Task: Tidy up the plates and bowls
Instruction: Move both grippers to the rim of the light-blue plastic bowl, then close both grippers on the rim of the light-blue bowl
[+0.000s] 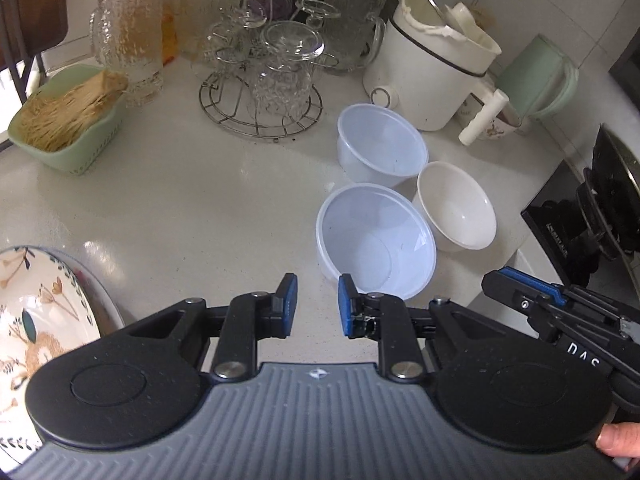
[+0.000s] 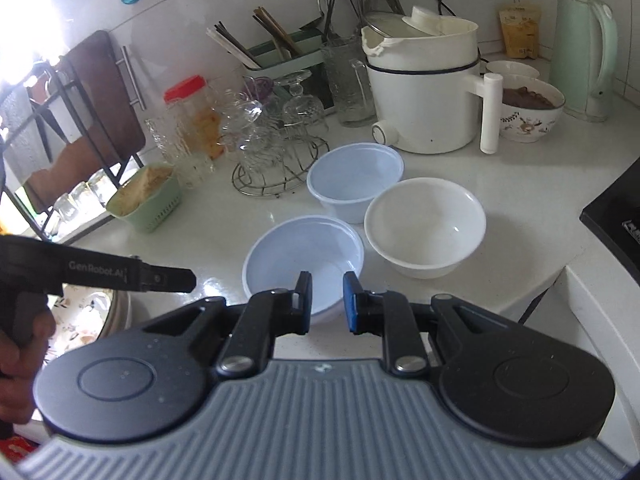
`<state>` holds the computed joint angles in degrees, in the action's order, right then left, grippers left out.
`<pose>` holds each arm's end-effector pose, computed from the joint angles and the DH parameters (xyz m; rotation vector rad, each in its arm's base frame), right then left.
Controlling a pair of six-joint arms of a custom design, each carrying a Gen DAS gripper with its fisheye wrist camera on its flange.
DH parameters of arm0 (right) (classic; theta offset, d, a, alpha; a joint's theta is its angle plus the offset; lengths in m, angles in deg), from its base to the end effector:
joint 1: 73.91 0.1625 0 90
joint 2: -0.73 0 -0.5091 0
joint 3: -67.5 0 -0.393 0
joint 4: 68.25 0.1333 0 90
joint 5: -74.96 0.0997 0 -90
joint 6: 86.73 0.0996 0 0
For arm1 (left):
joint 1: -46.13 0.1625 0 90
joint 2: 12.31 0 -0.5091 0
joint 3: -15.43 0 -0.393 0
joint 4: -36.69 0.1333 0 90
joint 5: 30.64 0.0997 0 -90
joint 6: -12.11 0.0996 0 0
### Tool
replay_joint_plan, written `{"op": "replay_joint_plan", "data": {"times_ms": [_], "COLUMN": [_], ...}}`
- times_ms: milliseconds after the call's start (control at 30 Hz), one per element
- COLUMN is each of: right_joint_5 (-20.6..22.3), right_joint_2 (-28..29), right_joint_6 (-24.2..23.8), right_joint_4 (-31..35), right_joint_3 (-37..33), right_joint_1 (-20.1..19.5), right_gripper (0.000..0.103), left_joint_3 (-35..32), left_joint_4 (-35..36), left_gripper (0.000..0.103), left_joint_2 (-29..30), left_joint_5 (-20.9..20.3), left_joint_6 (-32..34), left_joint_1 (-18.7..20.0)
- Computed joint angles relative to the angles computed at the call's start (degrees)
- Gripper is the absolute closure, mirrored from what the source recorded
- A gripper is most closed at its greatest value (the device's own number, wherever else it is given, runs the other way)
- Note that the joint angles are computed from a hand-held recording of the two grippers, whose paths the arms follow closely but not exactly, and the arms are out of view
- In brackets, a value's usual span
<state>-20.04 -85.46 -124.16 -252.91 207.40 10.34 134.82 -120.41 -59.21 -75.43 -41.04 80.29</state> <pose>0.0832 -0.4172 0.3441 0.6854 -2.5749 0.8822 -0.3478 -0.4825 0.0802 0.1077 2.4982 -0.7790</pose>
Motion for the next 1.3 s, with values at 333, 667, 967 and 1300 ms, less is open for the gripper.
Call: {"op": "replay_joint_plan", "data": {"times_ms": [333, 667, 967, 1300], "right_joint_5": [3.4, 2.8, 0.4, 0.9], "right_joint_2": [0.8, 3.2, 4.5, 6.8], "right_joint_6": [2.0, 7.6, 10.7, 9.7], "right_joint_4": [0.2, -2.6, -2.1, -0.7], "right_joint_3": [0.2, -1.2, -2.1, -3.3], "right_joint_1": [-2.4, -3.8, -3.7, -3.7], "right_gripper": [0.051, 0.051, 0.051, 0.052], "left_joint_3": [-2.7, -2.6, -2.3, -3.3], "left_joint_4": [2.8, -7.1, -13.0, -14.0], "left_gripper": [0.041, 0.040, 0.041, 0.046], "left_joint_2": [0.2, 1.6, 2.1, 4.8], "left_joint_5": [1.4, -5.8, -9.6, -9.5], "left_joint_6": [-1.6, -0.4, 5.7, 4.2], "left_joint_1": [1.9, 6.3, 8.4, 9.5]}}
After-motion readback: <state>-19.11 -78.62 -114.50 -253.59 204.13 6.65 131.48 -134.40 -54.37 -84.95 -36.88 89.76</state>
